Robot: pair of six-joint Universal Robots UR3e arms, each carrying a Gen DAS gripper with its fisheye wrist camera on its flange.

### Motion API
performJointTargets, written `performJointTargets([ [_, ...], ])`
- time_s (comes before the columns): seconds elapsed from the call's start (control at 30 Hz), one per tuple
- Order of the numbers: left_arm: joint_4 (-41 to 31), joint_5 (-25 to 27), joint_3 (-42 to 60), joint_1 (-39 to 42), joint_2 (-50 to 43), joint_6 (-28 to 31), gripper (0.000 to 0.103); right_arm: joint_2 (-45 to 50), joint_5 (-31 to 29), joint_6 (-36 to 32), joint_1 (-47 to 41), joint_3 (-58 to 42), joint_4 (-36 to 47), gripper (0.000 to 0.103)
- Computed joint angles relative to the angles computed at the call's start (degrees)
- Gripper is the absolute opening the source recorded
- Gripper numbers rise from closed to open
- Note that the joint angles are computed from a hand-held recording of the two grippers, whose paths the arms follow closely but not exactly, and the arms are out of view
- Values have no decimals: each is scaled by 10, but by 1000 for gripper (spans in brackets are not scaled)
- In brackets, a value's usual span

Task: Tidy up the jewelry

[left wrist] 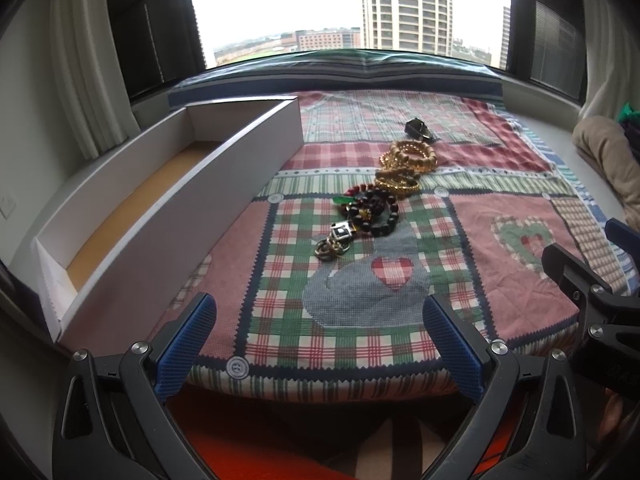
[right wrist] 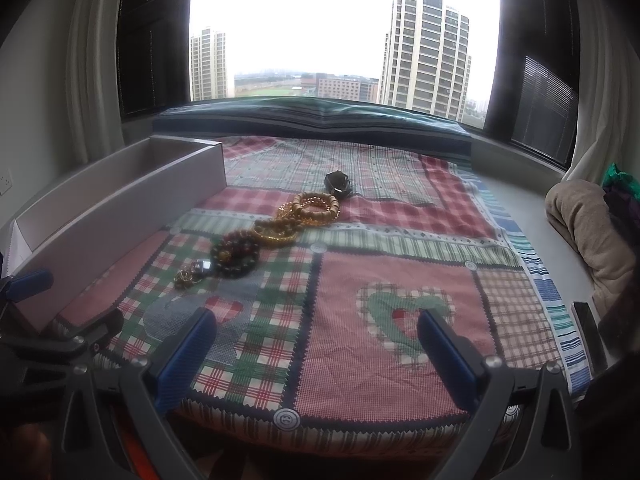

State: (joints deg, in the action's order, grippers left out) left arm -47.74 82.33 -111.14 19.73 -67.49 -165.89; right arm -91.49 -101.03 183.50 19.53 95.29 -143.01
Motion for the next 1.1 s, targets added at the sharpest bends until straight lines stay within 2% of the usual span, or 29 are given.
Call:
performJointTargets([
  [0.3,-3,-7,0,1,0,3,103,-5,1,0,-4,11,-4,102],
  [0.63,-13,-43,-7,25,18,8,103,-5,0,0,-3,10,-2,102],
  [0.83,-5,-23,-7,15,14,5,103,-3,0,0,-2,8,2,102],
  [1.1,-11,-39,-9,34,20,1,103,-5,-3,3,-3,12,-2,102],
])
